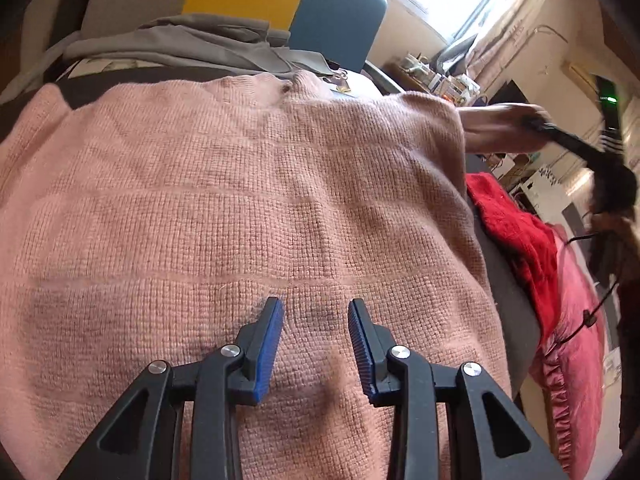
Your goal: Fold clothes
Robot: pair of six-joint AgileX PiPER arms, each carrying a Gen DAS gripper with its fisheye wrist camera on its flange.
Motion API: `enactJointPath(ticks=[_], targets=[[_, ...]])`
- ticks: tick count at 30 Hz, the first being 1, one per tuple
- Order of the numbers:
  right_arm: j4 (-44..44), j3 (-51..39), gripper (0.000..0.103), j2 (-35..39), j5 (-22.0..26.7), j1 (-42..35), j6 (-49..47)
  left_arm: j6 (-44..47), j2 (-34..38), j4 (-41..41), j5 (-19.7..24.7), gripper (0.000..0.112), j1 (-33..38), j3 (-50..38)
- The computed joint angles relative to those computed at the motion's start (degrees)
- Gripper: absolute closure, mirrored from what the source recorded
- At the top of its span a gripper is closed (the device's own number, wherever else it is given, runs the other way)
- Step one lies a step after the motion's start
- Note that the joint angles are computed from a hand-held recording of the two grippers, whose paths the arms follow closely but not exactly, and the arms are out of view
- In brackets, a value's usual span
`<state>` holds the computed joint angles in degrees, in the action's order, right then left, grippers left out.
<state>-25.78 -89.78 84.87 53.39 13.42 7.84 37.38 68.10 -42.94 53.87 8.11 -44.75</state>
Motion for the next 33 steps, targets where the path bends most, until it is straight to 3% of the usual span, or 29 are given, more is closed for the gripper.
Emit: enactJointPath(ticks=[7, 9, 11, 13, 18, 24, 29, 33], targets=[[-16.6, -6.8, 0.093, -3.3, 12.8, 1.5, 5.1, 2.4, -1.8, -1.0, 3.5, 0.078, 2.9, 1.3], [-14.3, -6.8, 0.078, -3.7, 15.2, -1.5, 5.2, 1.3, -2.1, 1.4, 5.1, 0.078, 2.9, -0.5], [-7.7, -4.9, 0.048, -6.6, 14.8, -5.3, 4.3, 1.5, -1.8, 3.9, 5.2, 0.076, 3.5, -3.2], [-3.8, -1.2, 0.028, -10.7, 13.0, -7.1, 5.9, 2.2, -0.5, 6.0, 4.1, 0.076, 4.3, -6.2], [14.7, 4.8, 0.026, -15.6, 8.4, -7.3, 0.5, 3.0, 6.7, 11.4, 0.2, 0.074, 5.7, -16.6], [38.8, 5.3, 0.026, -5.9, 4.2, -6.8, -7.4, 1.4, 22.1, 17.7, -1.9, 0.07, 1.5, -34.9], [45.3, -7.1, 0.026, 9.3, 3.0, -5.4, -11.2, 5.6, 36.0, 15.7, 3.0, 0.069, -1.5, -51.8], [43.8, -25.7, 0.034, 26.2, 9.3, -3.2, -14.5, 6.7, 47.6, 16.1, 10.7, 0.069, -3.9, -66.6]])
